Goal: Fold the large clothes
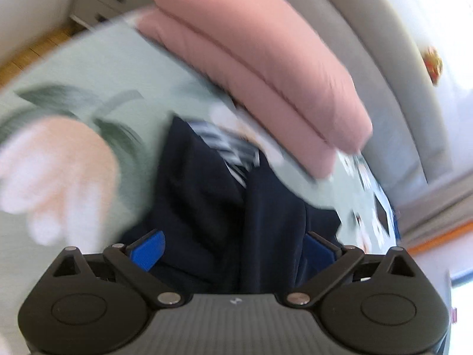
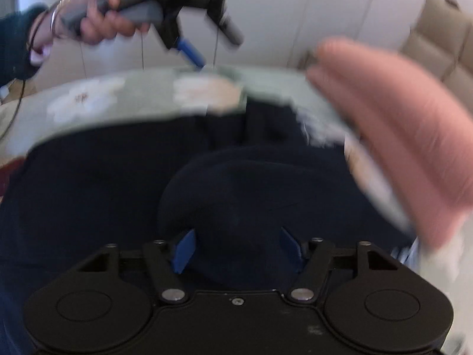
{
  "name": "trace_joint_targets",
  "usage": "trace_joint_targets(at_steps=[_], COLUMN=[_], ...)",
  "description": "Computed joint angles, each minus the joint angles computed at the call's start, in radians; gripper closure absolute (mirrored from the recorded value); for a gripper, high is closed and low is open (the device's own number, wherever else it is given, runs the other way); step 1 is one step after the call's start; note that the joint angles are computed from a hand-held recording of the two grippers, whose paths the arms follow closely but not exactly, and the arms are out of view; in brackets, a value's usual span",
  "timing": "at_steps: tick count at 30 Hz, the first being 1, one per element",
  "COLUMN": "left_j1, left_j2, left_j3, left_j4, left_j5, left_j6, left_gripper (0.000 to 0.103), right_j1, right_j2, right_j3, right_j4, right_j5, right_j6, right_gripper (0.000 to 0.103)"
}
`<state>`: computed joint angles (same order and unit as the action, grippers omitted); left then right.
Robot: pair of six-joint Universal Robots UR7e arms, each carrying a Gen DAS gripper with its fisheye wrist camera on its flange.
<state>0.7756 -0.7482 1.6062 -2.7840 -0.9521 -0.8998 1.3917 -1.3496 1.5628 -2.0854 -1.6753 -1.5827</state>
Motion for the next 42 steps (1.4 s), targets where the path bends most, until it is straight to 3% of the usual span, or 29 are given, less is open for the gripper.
trace_joint_targets(at_steps=[2, 4, 7, 9, 12, 13, 15, 17, 19, 20, 22, 23, 24, 25, 26, 27, 29, 31, 33, 34, 36, 37, 42], left_j1=[0.025, 0.046, 0.07, 0.083, 0.078, 0.073, 0.052, 0.031, 0.05, 0.058, 0.054, 0.048, 0.046, 0.044, 0.042, 0.04, 0.034, 0.027, 0.029, 0.026, 0.021, 0.019, 0.016], left_j2=[0.057, 0.109, 0.173, 0.209, 0.229, 0.225, 0.213, 0.204, 0.207, 0.212, 0.211, 0.206, 0.201, 0.193, 0.187, 0.182, 0.188, 0.185, 0.201, 0.197, 0.185, 0.182, 0.181], left_j3=[-0.059, -0.118, -0.171, -0.183, -0.175, -0.155, -0.103, -0.085, -0.081, -0.084, -0.081, -0.08, -0.085, -0.085, -0.077, -0.075, -0.09, -0.107, -0.134, -0.121, -0.09, -0.091, -0.095], left_j4=[0.022, 0.075, 0.09, 0.059, 0.032, -0.006, -0.106, -0.093, -0.091, -0.092, -0.104, -0.095, -0.072, -0.057, -0.064, -0.069, -0.045, 0.059, 0.175, 0.17, 0.137, 0.15, 0.173], left_j5=[-0.06, -0.112, -0.192, -0.229, -0.198, -0.184, -0.121, -0.039, -0.082, -0.099, -0.103, -0.096, -0.1, -0.112, -0.129, -0.146, -0.167, -0.16, -0.146, -0.141, -0.133, -0.127, -0.114], left_j6=[0.032, 0.029, 0.039, 0.073, 0.087, 0.086, 0.095, 0.094, 0.049, 0.026, 0.039, 0.047, 0.051, 0.05, 0.054, 0.066, 0.102, 0.113, 0.087, 0.073, 0.06, 0.058, 0.06], left_gripper=[0.002, 0.004, 0.016, 0.078, 0.089, 0.09, 0.091, 0.091, 0.091, 0.091, 0.084, 0.072, 0.053, 0.044, 0.027, 0.02, 0.02, 0.022, 0.026, 0.026, 0.029, 0.029, 0.029], right_j1=[-0.02, -0.027, -0.012, -0.011, -0.045, -0.049, -0.056, -0.049, -0.054, -0.057, -0.057, -0.056, -0.06, -0.061, -0.07, -0.074, -0.06, -0.032, 0.013, 0.018, 0.002, -0.015, -0.012], right_j2=[0.006, 0.021, 0.092, 0.144, 0.218, 0.235, 0.195, 0.171, 0.185, 0.196, 0.188, 0.177, 0.16, 0.142, 0.118, 0.099, 0.068, 0.04, 0.051, 0.058, 0.054, 0.044, 0.032], right_j3=[-0.036, -0.056, -0.114, -0.149, -0.212, -0.217, -0.137, -0.083, -0.116, -0.144, -0.149, -0.141, -0.131, -0.115, -0.104, -0.095, -0.044, 0.019, 0.069, 0.104, 0.144, 0.145, 0.146], right_j4=[0.04, 0.004, -0.098, -0.129, -0.099, -0.107, -0.234, -0.357, -0.332, -0.282, -0.257, -0.265, -0.263, -0.263, -0.237, -0.2, -0.21, -0.224, -0.253, -0.305, -0.38, -0.373, -0.373], right_j5=[0.073, 0.111, 0.01, -0.054, -0.004, -0.007, 0.023, 0.017, -0.021, -0.033, -0.032, -0.034, -0.022, 0.007, 0.048, 0.078, 0.075, 0.012, -0.16, -0.232, -0.252, -0.211, -0.24], right_j6=[0.158, 0.336, 0.61, 0.761, 0.971, 1.005, 0.955, 0.883, 0.951, 1.009, 1.08, 1.109, 1.128, 1.162, 1.176, 1.185, 1.123, 0.97, 0.829, 0.784, 0.78, 0.783, 0.764], right_gripper=[0.025, 0.021, 0.02, 0.02, 0.02, 0.022, 0.095, 0.1, 0.1, 0.099, 0.084, 0.054, 0.025, 0.021, 0.02, 0.021, 0.02, 0.016, 0.015, 0.015, 0.012, 0.012, 0.007])
